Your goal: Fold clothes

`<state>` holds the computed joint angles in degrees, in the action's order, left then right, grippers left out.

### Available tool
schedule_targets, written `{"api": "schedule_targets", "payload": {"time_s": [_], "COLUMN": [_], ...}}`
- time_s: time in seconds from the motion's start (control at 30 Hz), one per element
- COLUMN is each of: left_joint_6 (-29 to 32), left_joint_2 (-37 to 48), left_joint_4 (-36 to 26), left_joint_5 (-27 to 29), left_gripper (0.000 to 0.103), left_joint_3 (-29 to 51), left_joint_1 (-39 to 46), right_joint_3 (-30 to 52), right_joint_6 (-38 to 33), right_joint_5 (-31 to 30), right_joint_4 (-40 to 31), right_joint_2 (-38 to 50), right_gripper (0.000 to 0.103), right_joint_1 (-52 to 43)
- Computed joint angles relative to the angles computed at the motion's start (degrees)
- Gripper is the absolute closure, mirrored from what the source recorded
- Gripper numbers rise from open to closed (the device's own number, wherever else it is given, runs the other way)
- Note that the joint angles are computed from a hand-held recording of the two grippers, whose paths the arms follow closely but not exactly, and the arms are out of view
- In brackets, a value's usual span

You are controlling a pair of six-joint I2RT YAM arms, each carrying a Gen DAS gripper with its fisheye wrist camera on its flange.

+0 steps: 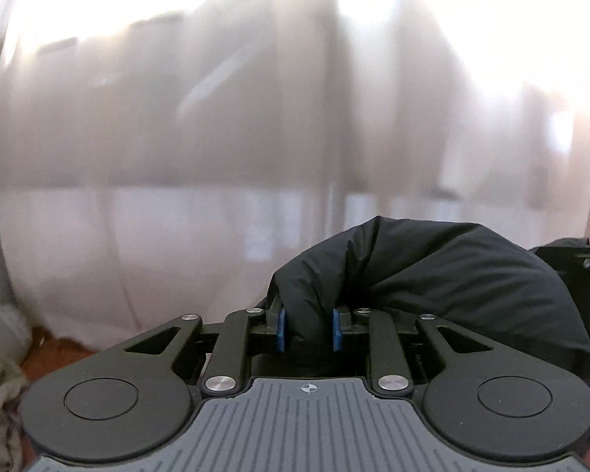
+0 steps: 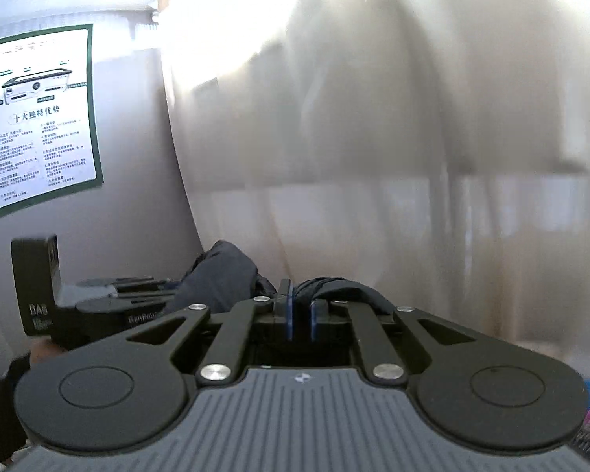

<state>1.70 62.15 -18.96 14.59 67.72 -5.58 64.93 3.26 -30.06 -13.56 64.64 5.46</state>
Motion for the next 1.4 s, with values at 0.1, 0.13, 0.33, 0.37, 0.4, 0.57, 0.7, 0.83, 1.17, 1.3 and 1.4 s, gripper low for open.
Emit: {"api": "schedule_targets", "payload": {"time_s": [0.1,0.13,0.33,0.37,0.4,0.57,0.7,0.83,1.17,1.3,1.4], "left_joint_6": [0.6,0.43,-0.51,-0.42,-0.31,2.61,5.99,11.44,30.79,34.81,36.23], "left_joint_2": [4.23,7.0,29.4,33.78,38.3,56.72,66.64,67.54,56.31,56.56,57.68], "left_joint_4": [1.12,1.28,4.29,4.51,4.36,-2.51,-12.44,-14.01,-5.13,-4.77,-4.8], "left_joint_5": [-4.71,-5.92,-10.09,-10.46,-10.77,-8.7,2.15,6.61,11.46,10.07,10.36], "left_gripper": [0.082,0.082,0.073,0.072,0.071,0.062,0.038,0.03,0.016,0.016,0.016], "left_joint_3": [3.15,4.49,14.83,17.48,20.62,37.82,52.34,54.22,31.73,27.63,26.5], "left_joint_1": [-4.56,-5.99,-11.68,-12.33,-12.91,-13.92,-11.62,-9.33,0.04,2.87,4.1], "right_joint_3": [1.28,1.8,5.07,5.84,7.1,13.33,23.22,37.97,56.45,43.91,33.7], "right_joint_6": [-1.5,-1.46,-0.11,0.54,1.32,5.37,9.48,14.44,17.29,13.78,10.0], "right_joint_5": [0.55,0.93,11.58,13.72,16.0,26.49,32.16,36.81,41.95,42.16,41.76], "right_joint_4": [0.56,1.17,7.02,8.27,9.29,14.32,11.53,3.12,-10.33,-3.07,2.04], "right_joint_2": [0.43,1.77,16.82,20.24,23.97,40.8,52.26,63.64,76.41,65.95,56.06], "right_gripper": [0.094,0.094,0.094,0.094,0.094,0.094,0.093,0.09,0.052,0.04,0.039], "right_joint_1": [-1.76,-2.23,-5.46,-6.09,-6.58,-7.51,-7.78,-8.42,-10.38,-11.98,-12.54]}}
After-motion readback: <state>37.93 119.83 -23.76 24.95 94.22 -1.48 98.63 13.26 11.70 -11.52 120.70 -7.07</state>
